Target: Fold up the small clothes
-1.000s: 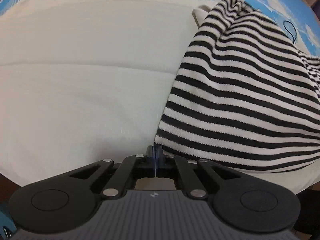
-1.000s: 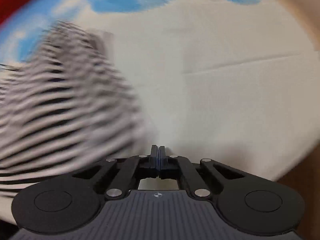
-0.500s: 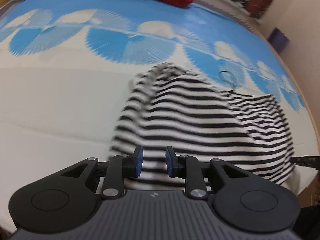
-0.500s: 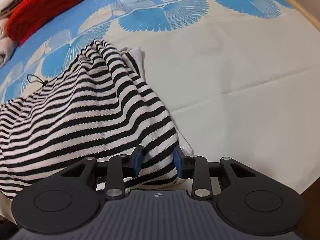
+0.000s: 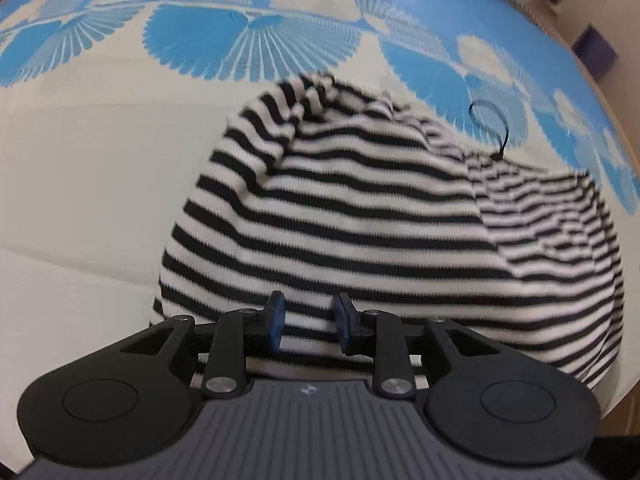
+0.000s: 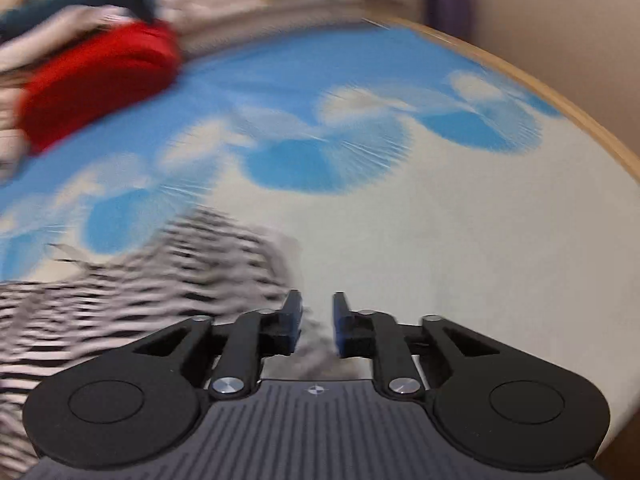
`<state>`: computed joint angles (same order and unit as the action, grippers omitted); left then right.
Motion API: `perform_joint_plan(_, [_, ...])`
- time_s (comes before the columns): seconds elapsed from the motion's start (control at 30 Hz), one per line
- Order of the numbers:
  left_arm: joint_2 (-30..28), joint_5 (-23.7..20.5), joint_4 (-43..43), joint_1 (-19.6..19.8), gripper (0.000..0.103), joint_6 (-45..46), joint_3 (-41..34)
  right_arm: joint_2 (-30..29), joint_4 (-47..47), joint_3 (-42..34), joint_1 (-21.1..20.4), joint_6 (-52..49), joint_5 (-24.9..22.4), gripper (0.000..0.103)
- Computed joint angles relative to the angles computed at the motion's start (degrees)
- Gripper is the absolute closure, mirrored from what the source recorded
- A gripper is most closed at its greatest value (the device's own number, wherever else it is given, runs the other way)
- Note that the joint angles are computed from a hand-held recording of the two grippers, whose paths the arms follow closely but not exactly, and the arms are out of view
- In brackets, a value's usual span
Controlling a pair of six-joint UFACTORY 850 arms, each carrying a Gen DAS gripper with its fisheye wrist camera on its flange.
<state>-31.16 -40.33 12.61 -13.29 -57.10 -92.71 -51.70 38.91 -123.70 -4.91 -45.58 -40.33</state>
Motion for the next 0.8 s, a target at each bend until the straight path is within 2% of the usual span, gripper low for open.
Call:
perform_joint_plan(0.07, [1.2, 1.6, 1.1, 0.1, 0.073, -1.6, 1.4, -0.3, 6.3, -0.4, 0.1, -7.5, -6.6, 0.066])
perform_joint_plan(0.17, [3.6, 4.1, 2.9, 0.4, 0.073, -4.8, 4.0, -0.3, 8.4, 0.0, 1.4, -14.9, -14.0, 0.063])
perform_joint_plan(0.33, [6.3, 4.7, 5.2, 0.2, 0.072, -10.2, 6.6, 0.4, 6.3, 1.5, 4.4, -17.7, -16.9, 0.063])
perform_joint_plan(0.4, [7.3, 5.1, 4.8, 0.3, 0.071, -11.1, 7.8, 0.3, 4.5, 1.6, 5.6, -16.2, -16.5, 0.061])
perform_joint_plan(0.57, [9.4, 5.2, 5.1, 0.2, 0.067, -11.0, 10.1, 1.0, -10.3, 4.0, 9.1, -5.8, -10.0, 0.058])
perform_joint_plan(0.63, [10.3, 5.2, 4.7, 0.3, 0.066, -9.8, 11.2, 1.6, -10.8, 5.3, 9.5, -4.1, -7.9, 0.058])
perform_joint_plan(0.73, [11.4, 5.1, 2.8, 1.0, 0.059, -7.3, 12.8, 3.4, -9.8, 7.7, 9.6, -3.0, -4.9, 0.058])
perform_joint_plan(0.8, [12.0, 5.2, 1.1, 1.7, 0.056, -6.0, 13.8, 5.7, -5.7, 10.4, 8.8, -6.0, -1.5, 0.058])
